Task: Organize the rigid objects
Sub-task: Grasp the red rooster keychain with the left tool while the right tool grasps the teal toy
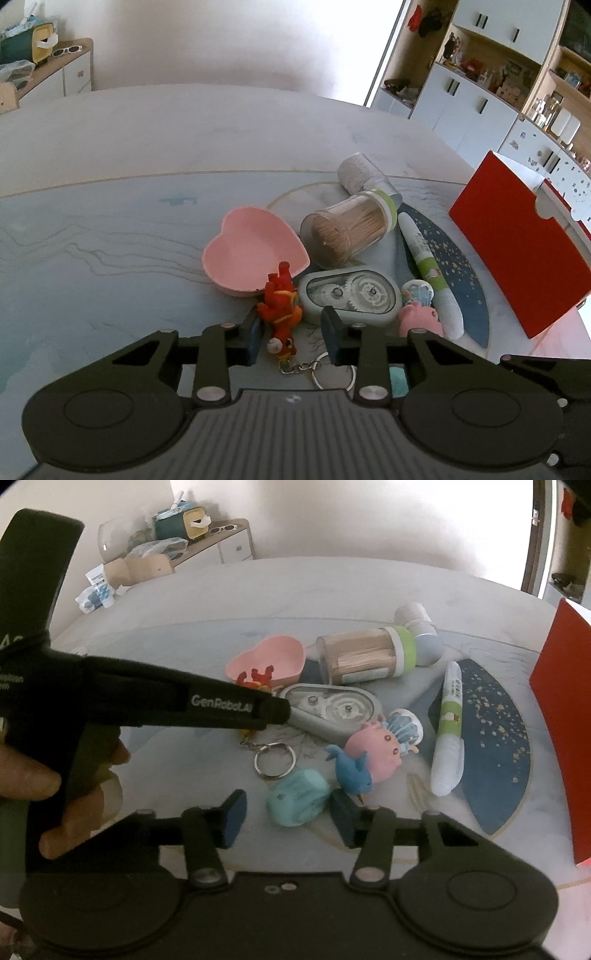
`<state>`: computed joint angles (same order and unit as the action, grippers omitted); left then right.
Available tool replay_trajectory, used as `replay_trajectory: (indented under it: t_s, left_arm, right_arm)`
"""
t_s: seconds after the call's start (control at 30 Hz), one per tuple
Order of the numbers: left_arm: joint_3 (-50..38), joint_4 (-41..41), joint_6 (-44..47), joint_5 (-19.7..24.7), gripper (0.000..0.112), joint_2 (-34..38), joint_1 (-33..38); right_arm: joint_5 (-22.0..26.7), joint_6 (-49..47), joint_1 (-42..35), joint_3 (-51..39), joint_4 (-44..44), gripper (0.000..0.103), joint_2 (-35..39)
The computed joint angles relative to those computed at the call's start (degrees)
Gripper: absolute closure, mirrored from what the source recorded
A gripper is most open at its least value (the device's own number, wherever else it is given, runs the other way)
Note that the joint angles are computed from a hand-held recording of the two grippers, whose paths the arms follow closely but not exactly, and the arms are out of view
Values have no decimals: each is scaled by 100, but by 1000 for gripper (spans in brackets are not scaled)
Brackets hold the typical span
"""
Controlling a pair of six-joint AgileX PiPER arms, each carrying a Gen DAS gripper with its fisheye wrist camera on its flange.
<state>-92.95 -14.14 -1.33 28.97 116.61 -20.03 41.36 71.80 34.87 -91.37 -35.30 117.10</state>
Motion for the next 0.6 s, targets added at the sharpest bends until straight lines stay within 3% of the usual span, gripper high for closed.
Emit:
replay_trajectory:
  t_s: [0.07,0.17,0.6]
  left_arm:
    - [25,86,-83,-37,83,-22,-16]
    - [-17,276,-287,-8,96,-13,-45]
    - [371,222,-321,-104,97,-412,-48]
  right_arm:
    - [14,57,-3,9,-21,66,-8]
    - [-44,168,-9,102,-34,67,-69]
    - [-156,330,176,690,-104,67,-795]
